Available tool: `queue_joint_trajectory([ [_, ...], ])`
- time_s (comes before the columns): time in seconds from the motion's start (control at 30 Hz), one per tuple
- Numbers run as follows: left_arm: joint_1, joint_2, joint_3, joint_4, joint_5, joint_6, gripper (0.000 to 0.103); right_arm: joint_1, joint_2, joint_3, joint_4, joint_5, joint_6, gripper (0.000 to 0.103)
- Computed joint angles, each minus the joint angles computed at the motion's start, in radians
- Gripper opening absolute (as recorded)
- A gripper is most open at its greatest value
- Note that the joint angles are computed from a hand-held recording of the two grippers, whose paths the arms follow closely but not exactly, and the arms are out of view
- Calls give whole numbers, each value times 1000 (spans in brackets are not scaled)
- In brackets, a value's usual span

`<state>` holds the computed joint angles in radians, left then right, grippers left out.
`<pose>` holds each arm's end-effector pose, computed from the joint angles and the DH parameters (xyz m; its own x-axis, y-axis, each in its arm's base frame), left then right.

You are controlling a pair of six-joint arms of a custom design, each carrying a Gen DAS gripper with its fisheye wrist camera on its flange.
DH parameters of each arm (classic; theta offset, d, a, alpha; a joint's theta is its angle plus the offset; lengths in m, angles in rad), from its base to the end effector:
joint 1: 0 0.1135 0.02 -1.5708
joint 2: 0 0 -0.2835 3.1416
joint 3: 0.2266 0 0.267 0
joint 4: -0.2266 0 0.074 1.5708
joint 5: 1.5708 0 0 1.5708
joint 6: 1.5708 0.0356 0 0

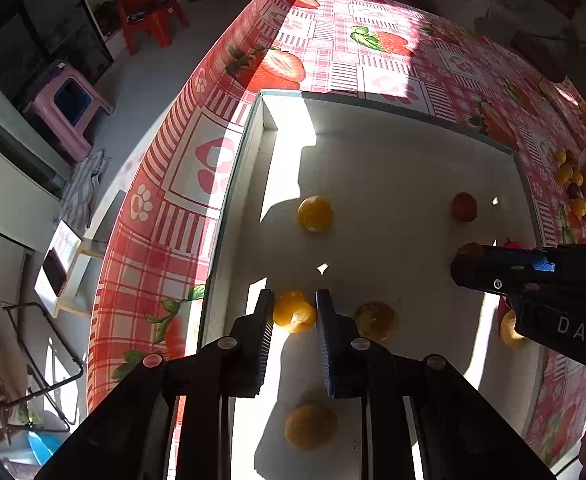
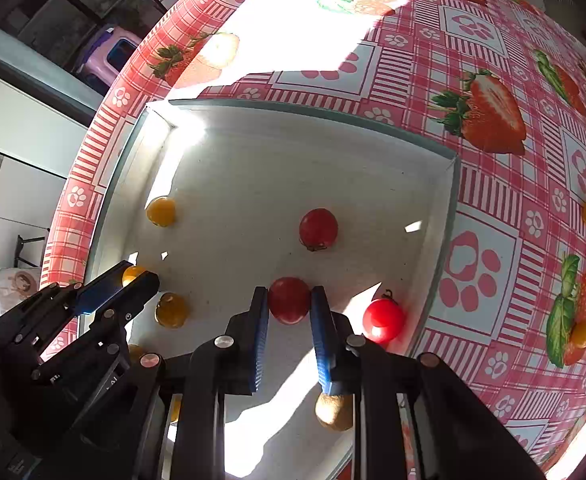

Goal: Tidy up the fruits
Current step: 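Carry both tomatoes over the white tray and open both tools to release, then move both open tools back from the tray toward the fruits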

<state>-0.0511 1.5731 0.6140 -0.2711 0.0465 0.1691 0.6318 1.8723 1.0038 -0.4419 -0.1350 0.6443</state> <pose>0.2553 -0.0147 0.1152 -0.9167 0.2152 -0.3367 0.2240 0.9745 0.0130 0.2765 0.2083 0.1188 -0.9917 0.0117 -0.1277 -0.0219 0.9657 0.2586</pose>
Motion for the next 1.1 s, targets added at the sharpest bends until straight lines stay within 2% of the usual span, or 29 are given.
queue_joint_trajectory([
  [0.1, -13, -3, -1, -5, -14, -4, 25, 16, 18, 12, 14, -14, 23, 24],
  [0.13, -20, -5, -4, -4, -22, -10, 42, 14, 11, 4, 19, -22, 25, 25],
  [0.17, -22, -14, -10, 1, -21, -12, 53, 12, -2, -6, 21, -25, 27, 27],
  [0.2, -18, -24, -16, 3, 0, -6, 54, 7, -14, -17, 26, -28, 26, 30],
  [0.27, -42, -47, -31, 17, -39, -7, 54, -4, -49, -47, 39, -34, 25, 48],
  [0.47, -51, -70, -23, -23, -48, -11, 54, -8, -142, -90, 30, -28, 50, 56],
  [0.5, -54, -81, -25, -30, -48, -14, 54, -8, -162, -99, 24, -22, 56, 59],
  [0.57, -64, -96, -21, -47, -44, -15, 54, -12, -211, -127, 19, -3, 72, 75],
  [0.6, -77, -102, -18, -60, -46, -18, 54, -15, -242, -147, 15, 10, 79, 78],
  [0.87, -290, -114, 47, -131, -33, -74, 54, -142, -464, -308, -69, 67, 104, 79],
  [1.0, -447, -72, 112, -145, -34, -139, 54, -292, -587, -405, -128, 84, 71, 79],
  [1.1, -557, -16, 166, -142, -33, -187, 54, -459, -664, -468, -174, 87, -3, 79],
])
